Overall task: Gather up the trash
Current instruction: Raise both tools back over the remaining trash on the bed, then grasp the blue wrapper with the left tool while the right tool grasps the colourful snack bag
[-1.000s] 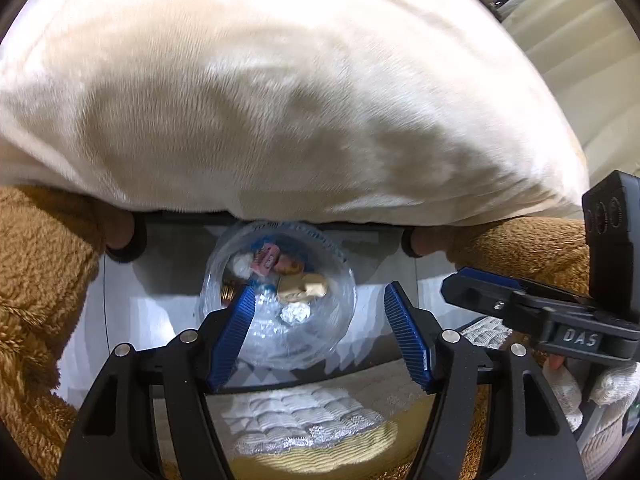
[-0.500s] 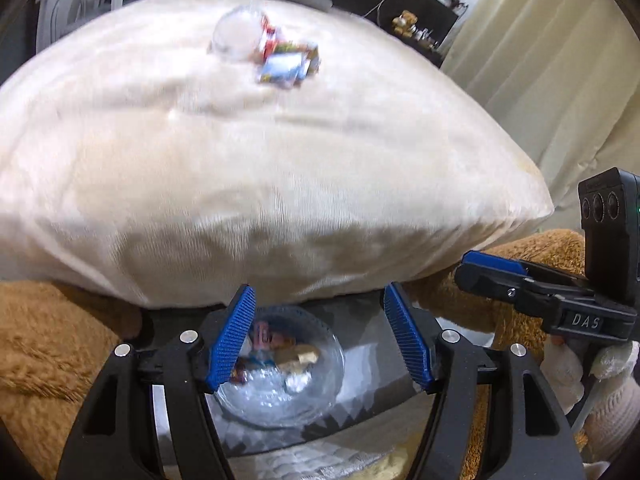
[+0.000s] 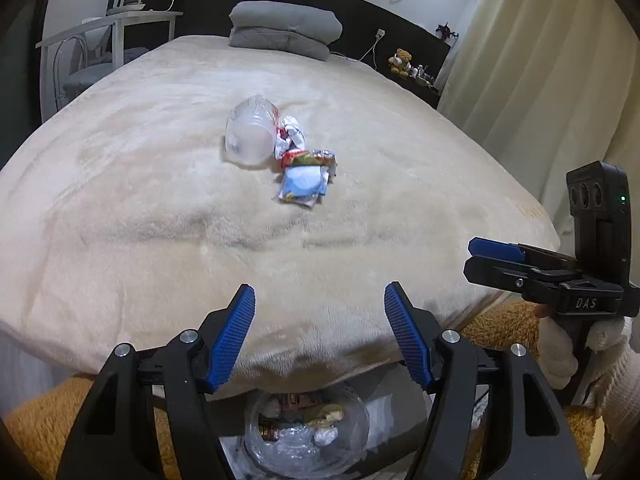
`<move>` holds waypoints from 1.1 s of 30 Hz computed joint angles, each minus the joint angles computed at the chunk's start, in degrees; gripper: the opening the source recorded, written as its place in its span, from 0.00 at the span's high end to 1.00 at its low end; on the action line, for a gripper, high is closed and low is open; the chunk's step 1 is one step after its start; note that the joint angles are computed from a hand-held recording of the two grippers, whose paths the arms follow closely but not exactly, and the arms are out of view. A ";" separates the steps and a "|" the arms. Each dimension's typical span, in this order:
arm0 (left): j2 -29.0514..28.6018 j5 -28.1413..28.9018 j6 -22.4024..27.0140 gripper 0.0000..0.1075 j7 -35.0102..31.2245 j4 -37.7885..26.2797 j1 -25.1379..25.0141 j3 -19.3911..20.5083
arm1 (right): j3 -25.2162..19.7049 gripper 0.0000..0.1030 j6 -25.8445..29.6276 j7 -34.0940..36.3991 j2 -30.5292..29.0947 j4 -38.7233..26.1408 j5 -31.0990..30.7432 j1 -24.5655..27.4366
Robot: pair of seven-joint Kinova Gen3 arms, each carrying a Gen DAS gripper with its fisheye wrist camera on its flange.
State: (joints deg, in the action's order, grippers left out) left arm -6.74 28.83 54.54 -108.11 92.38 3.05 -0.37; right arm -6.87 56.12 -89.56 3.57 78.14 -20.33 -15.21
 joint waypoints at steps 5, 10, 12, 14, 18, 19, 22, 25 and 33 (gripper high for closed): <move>2.48 1.94 0.31 0.28 -1.74 -3.33 -1.08 -0.82 | 0.23 0.09 3.19 -0.73 7.47 -8.79 -2.11 1.20; 4.38 4.56 -1.38 0.17 -5.11 -4.85 -2.29 -1.55 | -1.02 0.09 7.22 -2.04 14.94 -17.56 -6.10 3.46; 5.81 5.62 -0.50 0.13 -5.00 -6.11 -3.86 -1.22 | -1.20 0.08 7.97 -3.38 17.22 -20.56 -5.90 3.54; 7.02 6.77 0.39 0.10 -5.67 -7.26 -4.97 -1.00 | -1.61 0.09 9.14 -4.43 19.38 -23.40 -5.99 3.74; 8.85 3.53 -0.60 0.10 -5.63 -9.58 -5.39 0.66 | -2.57 0.09 12.06 -6.26 24.14 -29.69 -6.77 4.19; 9.35 2.83 -0.47 0.10 -5.32 -10.21 -5.46 0.94 | -2.59 0.09 12.25 -6.77 24.88 -30.73 -6.49 4.03; 10.99 2.06 0.61 0.10 -4.96 -12.20 -6.01 1.56 | -2.90 0.09 13.71 -7.17 27.23 -34.43 -5.45 3.43; 12.16 0.89 0.79 0.10 -4.87 -13.55 -6.24 2.21 | -3.11 0.09 16.20 -7.15 29.85 -38.72 -4.43 2.75; 14.79 -1.88 2.65 0.10 -5.66 -16.80 -6.09 3.77 | -3.62 0.21 21.94 -6.95 35.51 -48.10 -3.34 1.36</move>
State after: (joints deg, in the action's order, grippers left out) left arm 8.05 26.95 57.19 -113.77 75.58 -3.04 3.41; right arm -10.50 78.06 -96.52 39.08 30.03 -23.67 -13.85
